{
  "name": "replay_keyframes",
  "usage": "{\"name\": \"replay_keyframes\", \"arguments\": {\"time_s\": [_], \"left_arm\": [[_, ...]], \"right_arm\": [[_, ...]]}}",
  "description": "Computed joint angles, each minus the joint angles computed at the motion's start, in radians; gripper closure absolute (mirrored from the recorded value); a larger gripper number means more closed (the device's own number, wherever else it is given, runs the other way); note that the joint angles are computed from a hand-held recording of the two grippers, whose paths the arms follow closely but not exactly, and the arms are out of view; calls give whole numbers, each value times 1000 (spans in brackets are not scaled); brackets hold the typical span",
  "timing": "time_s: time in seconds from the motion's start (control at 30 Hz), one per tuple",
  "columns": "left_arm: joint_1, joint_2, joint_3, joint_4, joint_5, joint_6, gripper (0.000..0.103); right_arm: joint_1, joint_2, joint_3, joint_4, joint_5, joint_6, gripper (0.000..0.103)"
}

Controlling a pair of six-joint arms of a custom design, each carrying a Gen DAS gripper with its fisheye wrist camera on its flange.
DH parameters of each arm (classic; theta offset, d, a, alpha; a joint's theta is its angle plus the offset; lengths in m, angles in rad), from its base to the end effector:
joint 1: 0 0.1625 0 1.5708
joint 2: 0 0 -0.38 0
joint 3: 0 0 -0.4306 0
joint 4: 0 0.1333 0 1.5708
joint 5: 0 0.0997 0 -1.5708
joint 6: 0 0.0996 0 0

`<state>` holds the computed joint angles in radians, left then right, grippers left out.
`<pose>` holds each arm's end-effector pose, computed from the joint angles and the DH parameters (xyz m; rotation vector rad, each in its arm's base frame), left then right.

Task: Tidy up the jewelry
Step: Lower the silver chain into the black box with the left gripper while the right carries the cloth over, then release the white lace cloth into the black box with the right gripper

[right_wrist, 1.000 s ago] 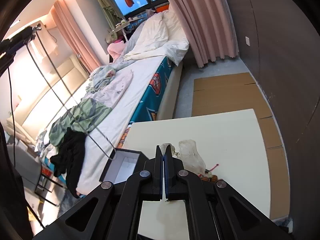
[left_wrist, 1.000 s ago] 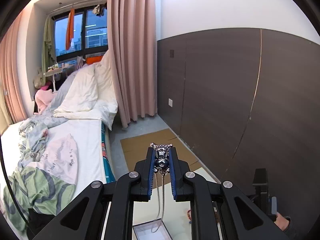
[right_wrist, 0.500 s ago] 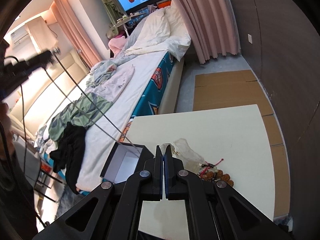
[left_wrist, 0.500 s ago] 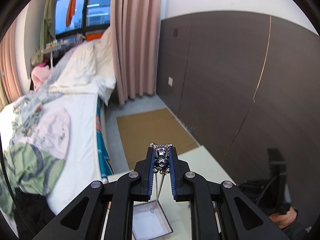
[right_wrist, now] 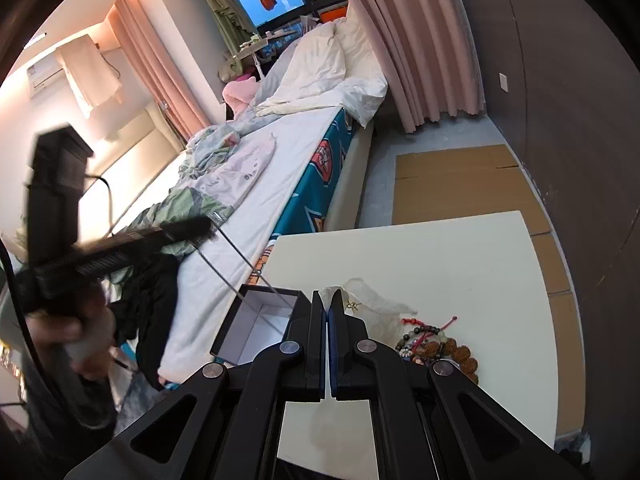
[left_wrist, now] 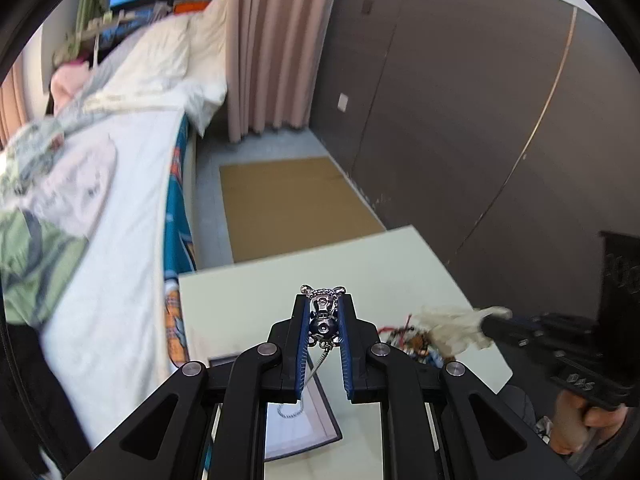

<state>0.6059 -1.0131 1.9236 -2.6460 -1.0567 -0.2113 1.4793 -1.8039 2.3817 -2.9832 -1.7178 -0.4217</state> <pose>-0.3711 -0.4789 0.0756 0.9542 2.5731 -0.5885 0.0805 -0.4220 0.3048 0.3428 -2.5726 1.0639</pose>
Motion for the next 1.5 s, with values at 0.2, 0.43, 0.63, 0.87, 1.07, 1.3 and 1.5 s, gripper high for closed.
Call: {"name": "replay_keyframes", "arguments": {"time_s": [0.2, 0.43, 0.63, 0.87, 1.07, 1.3, 1.5], "left_arm": [[56, 29, -13, 38, -97, -57, 88], [78, 17, -14, 92, -109, -125, 56], [83, -64, 56, 39, -76, -152, 29], [100, -162, 125, 48, -26, -204, 29], [107, -234, 171, 67, 3, -235, 29], [106, -272, 196, 68, 21, -249, 29], [100, -270, 197, 68, 16, -242, 29]], "right_arm": [[7, -5, 8, -3, -14, 2, 101], [18, 22, -5, -2, -25, 19, 101], [45, 104, -44, 4, -18, 22, 101], [75, 230, -107, 18, -5, 34, 101], [102, 327, -155, 9, -16, 33, 101], [135, 413, -203, -6, -73, 10, 100], [112, 401, -201, 107, -105, 57, 45]]}}
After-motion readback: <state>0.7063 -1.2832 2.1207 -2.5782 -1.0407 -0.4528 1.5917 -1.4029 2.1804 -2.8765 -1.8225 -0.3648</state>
